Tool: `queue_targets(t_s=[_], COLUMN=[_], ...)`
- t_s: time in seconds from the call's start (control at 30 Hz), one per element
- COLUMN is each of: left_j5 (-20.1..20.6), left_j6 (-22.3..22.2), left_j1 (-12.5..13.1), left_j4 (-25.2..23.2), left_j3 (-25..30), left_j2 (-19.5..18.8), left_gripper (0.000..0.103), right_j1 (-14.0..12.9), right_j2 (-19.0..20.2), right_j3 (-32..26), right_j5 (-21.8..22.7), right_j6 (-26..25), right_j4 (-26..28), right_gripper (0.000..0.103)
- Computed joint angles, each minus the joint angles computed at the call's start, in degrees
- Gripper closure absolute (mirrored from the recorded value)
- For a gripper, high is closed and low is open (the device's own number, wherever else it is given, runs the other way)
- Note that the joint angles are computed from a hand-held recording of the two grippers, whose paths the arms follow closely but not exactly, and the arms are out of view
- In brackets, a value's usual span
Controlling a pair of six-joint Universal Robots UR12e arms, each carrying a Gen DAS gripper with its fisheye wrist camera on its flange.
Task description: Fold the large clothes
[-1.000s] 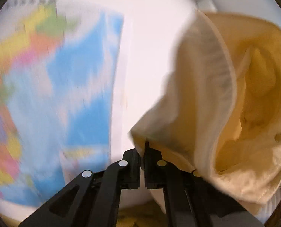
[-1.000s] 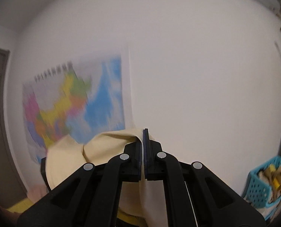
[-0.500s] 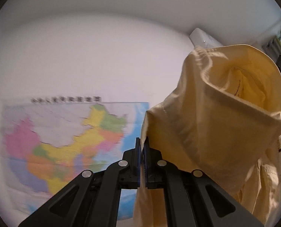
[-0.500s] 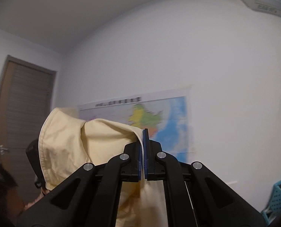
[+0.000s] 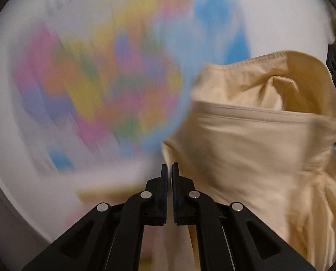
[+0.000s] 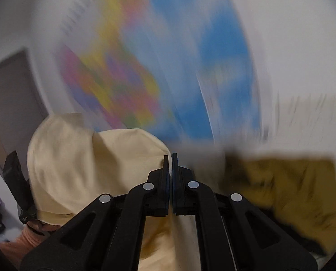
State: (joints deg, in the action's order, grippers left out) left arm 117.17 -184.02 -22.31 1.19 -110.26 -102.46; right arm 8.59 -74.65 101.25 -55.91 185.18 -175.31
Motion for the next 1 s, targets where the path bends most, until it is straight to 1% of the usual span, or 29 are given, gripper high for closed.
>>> queue_targets(t_s=[0.03, 0.07, 0.1, 0.13, 0.17, 0.2, 0.23, 0.27, 0.3, 0.33, 0.37, 0.4, 0.43, 0.47, 0.5, 0.53, 0.57, 0.6, 0.63, 0.7, 0.73, 0.77, 0.8, 0.83, 0.87, 0.9, 0.93, 0.97, 1.0], left_j5=[-0.20, 0.66, 3.25, 3.47, 1.28, -2.68, -4.77, -6.75, -8.59, -8.98, -10.02, -12.34, -14.04, -15.69, -17.35, -19.16, -20.77, -22.82, -23.71, -23.06, -22.59, -22.01, -21.29, -20.89, -21.58, -22.51, -23.33, -23.63, -24.19], left_j6=[-1.34, -1.75, -3.54, -5.49, -6.75, -8.81, -10.28, -9.69, -8.60, -8.26, -7.65, -6.48, -5.16, -3.67, -2.04, -0.22, 1.42, 3.73, 5.86, 8.60, 9.72, 10.46, 10.57, 10.57, 10.08, 9.13, 7.85, 6.60, 5.67], left_j1=[0.98, 1.41, 2.02, 2.65, 3.77, 5.25, 6.34, 7.15, 7.92, 8.00, 8.36, 9.05, 9.52, 9.51, 9.45, 9.24, 8.92, 8.92, 8.71, 7.65, 7.30, 6.97, 6.73, 6.68, 6.95, 7.30, 7.71, 8.02, 8.37], left_j4=[-3.03, -5.53, -9.75, -11.58, -13.55, -17.44, -20.14, -20.63, -21.24, -20.91, -20.04, -18.90, -17.75, -16.38, -15.85, -15.78, -15.58, -15.76, -16.73, -17.91, -18.52, -19.22, -19.67, -20.36, -21.39, -21.43, -21.36, -20.87, -20.13], left_j3=[0.95, 2.10, 3.78, 4.61, 5.24, 5.96, 6.55, 6.71, 6.69, 5.96, 5.49, 4.81, 4.21, 3.53, 2.95, 2.49, 2.43, 2.05, 1.96, 1.43, 1.31, 1.36, 1.37, 1.23, 1.28, 1.16, 1.06, 0.97, 0.58], left_j2=[-2.16, -4.39, -7.05, -8.10, -8.54, -8.75, -8.94, -8.92, -8.77, -8.25, -7.92, -7.23, -6.61, -6.00, -5.23, -4.67, -4.91, -4.60, -4.47, -4.74, -5.09, -5.24, -5.49, -5.29, -5.23, -5.18, -5.04, -4.94, -4.44], left_gripper=[0.101, 0.101, 0.102, 0.102, 0.102, 0.102, 0.102, 0.100, 0.097, 0.094, 0.080, 0.065, 0.061, 0.056, 0.045, 0.038, 0.028, 0.027, 0.027, 0.027, 0.027, 0.030, 0.043, 0.053, 0.069, 0.080, 0.083, 0.086, 0.087], right_j1=[1.14, 1.79, 2.07, 2.38, 2.62, 3.05, 3.20, 2.87, 2.28, 1.72, 1.48, 1.25, 1.18, 0.80, 0.42, -0.07, -0.27, -0.34, -0.86, -1.27, -1.75, -2.10, -2.22, -2.01, -1.70, -1.55, -1.74, -1.86, -1.95], right_j2=[2.74, 5.05, 6.87, 9.08, 10.51, 11.81, 12.56, 13.12, 13.13, 12.60, 11.66, 10.04, 8.63, 7.02, 5.88, 4.53, 4.13, 3.95, 3.28, 2.99, 2.89, 2.87, 2.77, 2.12, 1.15, -0.09, -1.31, -1.73, -2.40], right_j3=[-1.68, -3.37, -4.29, -6.21, -7.52, -8.60, -9.42, -9.92, -9.62, -8.87, -7.73, -5.63, -4.22, -2.15, -0.74, 1.15, 2.34, 3.08, 4.70, 6.42, 7.66, 8.08, 8.24, 8.61, 9.01, 9.29, 9.37, 8.68, 8.03], right_j5=[-2.82, -4.35, -5.40, -5.91, -6.80, -9.04, -10.19, -9.78, -8.37, -7.40, -7.73, -9.10, -10.63, -11.25, -10.96, -10.60, -11.34, -12.05, -11.12, -8.94, -7.12, -5.30, -4.45, -5.61, -7.69, -9.46, -10.25, -10.42, -11.38], right_j6=[-1.25, -1.97, -1.10, -0.56, -0.12, 0.20, 0.33, 1.93, 3.40, 3.00, 1.88, 0.63, -0.35, -2.16, -3.89, -6.07, -7.17, -7.96, -8.84, -9.17, -9.04, -9.21, -9.37, -9.31, -9.15, -8.89, -7.74, -7.18, -7.54], right_j4=[3.39, 6.83, 8.85, 12.75, 15.19, 16.44, 17.29, 17.90, 17.20, 15.94, 14.48, 12.49, 11.38, 10.93, 11.73, 13.61, 14.72, 16.30, 18.66, 21.42, 22.18, 23.22, 23.73, 21.98, 19.69, 16.06, 12.49, 10.55, 8.27], right_gripper=[0.101, 0.101, 0.101, 0.101, 0.101, 0.101, 0.097, 0.089, 0.080, 0.054, 0.036, 0.027, 0.011, 0.009, 0.009, 0.009, 0.009, 0.009, 0.009, 0.012, 0.028, 0.073, 0.095, 0.101, 0.101, 0.101, 0.102, 0.102, 0.102])
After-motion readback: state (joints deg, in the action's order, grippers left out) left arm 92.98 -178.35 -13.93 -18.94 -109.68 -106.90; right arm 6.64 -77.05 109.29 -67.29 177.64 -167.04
